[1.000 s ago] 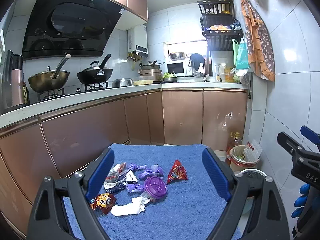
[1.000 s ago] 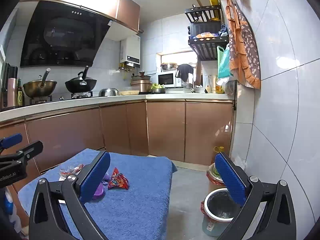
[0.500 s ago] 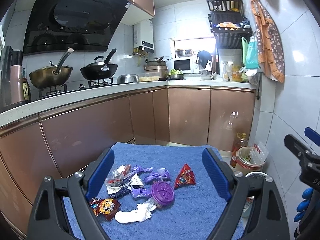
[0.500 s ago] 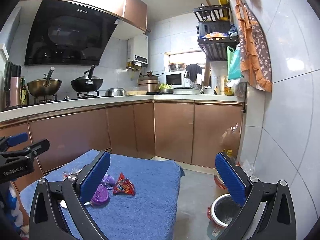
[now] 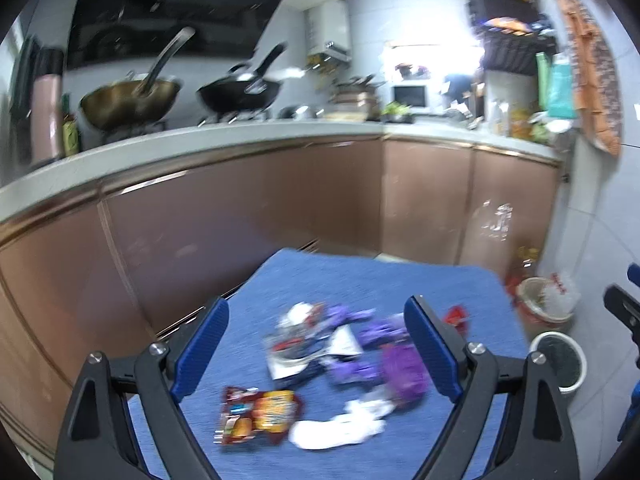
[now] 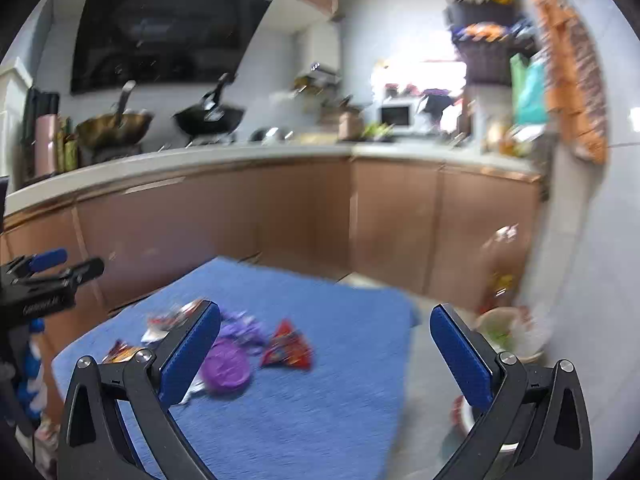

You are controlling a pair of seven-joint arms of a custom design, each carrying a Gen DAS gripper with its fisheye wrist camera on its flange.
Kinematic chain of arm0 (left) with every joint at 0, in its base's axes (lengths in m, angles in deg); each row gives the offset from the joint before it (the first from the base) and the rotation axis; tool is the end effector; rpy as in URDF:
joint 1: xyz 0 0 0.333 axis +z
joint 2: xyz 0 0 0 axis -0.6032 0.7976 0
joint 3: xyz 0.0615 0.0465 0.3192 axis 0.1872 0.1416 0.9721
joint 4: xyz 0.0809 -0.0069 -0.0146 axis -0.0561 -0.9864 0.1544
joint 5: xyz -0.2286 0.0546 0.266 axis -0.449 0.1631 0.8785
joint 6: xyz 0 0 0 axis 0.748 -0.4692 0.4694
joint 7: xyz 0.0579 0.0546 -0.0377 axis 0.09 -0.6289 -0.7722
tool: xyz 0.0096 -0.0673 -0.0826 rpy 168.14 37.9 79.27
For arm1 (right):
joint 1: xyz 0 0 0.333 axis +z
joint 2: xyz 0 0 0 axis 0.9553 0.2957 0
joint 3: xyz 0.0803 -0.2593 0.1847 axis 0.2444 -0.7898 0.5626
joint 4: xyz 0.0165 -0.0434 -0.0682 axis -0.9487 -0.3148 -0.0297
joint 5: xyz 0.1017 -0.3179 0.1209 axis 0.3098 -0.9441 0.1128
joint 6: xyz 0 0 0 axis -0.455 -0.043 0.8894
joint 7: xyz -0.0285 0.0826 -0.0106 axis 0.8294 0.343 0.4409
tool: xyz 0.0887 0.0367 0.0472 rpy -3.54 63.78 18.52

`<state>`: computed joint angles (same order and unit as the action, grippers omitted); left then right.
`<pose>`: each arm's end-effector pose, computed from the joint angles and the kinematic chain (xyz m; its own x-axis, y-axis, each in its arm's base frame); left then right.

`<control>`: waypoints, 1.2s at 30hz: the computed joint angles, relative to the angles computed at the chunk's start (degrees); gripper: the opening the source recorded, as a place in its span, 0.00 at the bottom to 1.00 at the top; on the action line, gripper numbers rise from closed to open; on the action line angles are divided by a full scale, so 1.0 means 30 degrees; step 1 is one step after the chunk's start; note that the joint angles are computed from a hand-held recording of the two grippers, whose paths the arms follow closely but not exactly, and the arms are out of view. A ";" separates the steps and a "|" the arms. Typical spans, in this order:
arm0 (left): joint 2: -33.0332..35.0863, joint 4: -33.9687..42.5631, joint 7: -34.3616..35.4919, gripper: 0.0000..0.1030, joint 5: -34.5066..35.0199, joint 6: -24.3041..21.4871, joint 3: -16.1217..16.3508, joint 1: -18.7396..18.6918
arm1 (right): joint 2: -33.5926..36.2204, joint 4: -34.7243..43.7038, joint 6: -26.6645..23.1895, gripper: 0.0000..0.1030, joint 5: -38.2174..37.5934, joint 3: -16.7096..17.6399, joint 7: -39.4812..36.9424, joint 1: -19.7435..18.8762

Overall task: Collect trash
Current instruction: 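Grasp the purple cup lid with the right tool while the left tool grasps a clear plastic wrapper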

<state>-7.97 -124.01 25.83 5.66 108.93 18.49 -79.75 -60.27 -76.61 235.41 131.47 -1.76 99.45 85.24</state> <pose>0.3320 -0.4120 0.6675 0.6688 -0.7425 -0.0370 -0.3307 -0.2526 -0.9093 0.5369 0.1083 0.6707 0.7119 -0.7022 -0.0121 -0.2629 -0.2504 -0.9318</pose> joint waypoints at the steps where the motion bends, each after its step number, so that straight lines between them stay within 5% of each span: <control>1: -0.0566 -0.0763 -0.0299 0.87 -0.0511 0.0107 0.0088 0.0179 | 0.0213 0.0102 -0.0314 0.99 -0.0325 0.0068 0.0223 0.0051; 8: -0.4998 -0.6643 -0.1843 0.87 -0.4474 0.2952 0.0000 0.2326 | 0.2273 0.1059 -0.3080 0.91 -0.3521 0.1082 0.2265 0.0722; 15: -0.7764 -1.0917 -0.1454 0.87 -0.6693 0.8284 0.0566 0.3766 | 0.4457 0.2099 -0.3404 0.89 -0.6809 0.2020 0.4768 0.1901; 28: -0.7410 -1.2770 0.2647 0.86 -0.8790 1.6772 0.2462 0.7362 | 0.7348 0.4203 -0.3453 0.82 -1.1085 0.2179 0.9052 0.2999; 36: -0.5039 -1.1304 0.6843 0.81 -1.1532 1.7839 0.3206 0.8973 | 0.8023 0.5275 -0.4667 0.60 -1.0681 0.2353 0.9427 0.2489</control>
<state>-23.08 -157.93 46.36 -28.93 162.44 28.11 -52.83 -36.21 -60.78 221.40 99.43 5.30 127.74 92.71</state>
